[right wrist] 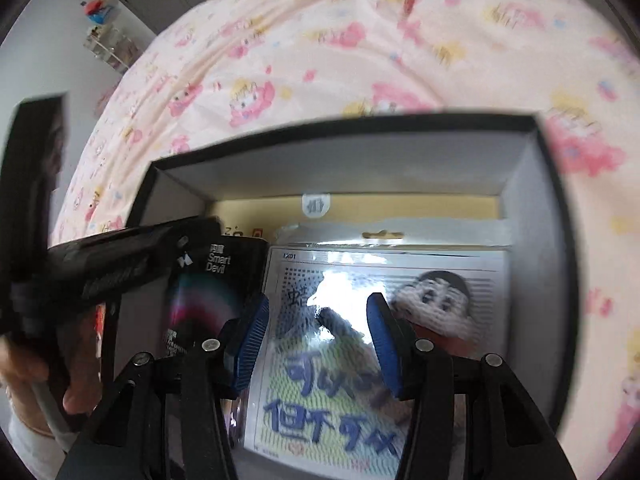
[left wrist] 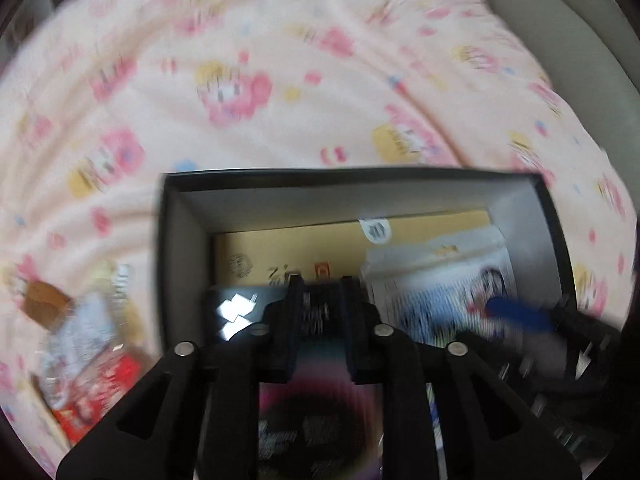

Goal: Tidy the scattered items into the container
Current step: 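Push the Smart Devil box down into the box with the left gripper, then release the box and move the left gripper to the babi card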

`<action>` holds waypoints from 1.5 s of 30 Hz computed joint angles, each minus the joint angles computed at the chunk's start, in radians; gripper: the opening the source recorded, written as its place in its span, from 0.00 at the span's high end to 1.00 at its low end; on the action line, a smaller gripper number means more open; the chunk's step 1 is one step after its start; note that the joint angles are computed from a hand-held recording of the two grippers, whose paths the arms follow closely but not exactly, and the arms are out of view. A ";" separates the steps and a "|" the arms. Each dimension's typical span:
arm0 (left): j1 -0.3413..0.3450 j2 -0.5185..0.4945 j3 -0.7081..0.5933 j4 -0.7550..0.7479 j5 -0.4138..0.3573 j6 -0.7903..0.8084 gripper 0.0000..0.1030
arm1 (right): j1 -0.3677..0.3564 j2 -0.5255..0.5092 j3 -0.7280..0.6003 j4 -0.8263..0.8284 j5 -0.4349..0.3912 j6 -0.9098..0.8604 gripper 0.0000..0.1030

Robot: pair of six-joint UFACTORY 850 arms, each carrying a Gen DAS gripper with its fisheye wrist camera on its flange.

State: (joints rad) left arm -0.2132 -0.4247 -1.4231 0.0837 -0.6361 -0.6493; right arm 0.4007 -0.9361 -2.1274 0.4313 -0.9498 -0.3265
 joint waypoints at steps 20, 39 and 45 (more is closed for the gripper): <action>-0.317 0.467 0.432 0.530 0.083 -0.559 0.62 | 0.110 0.726 0.908 0.032 0.585 -0.066 0.54; -0.249 0.837 0.752 0.537 -0.030 -0.699 0.62 | 0.319 0.699 0.913 0.275 0.506 -0.301 0.54; -0.121 1.027 0.892 0.444 -0.018 -0.667 0.61 | 0.389 0.581 0.778 0.310 0.433 -0.335 0.54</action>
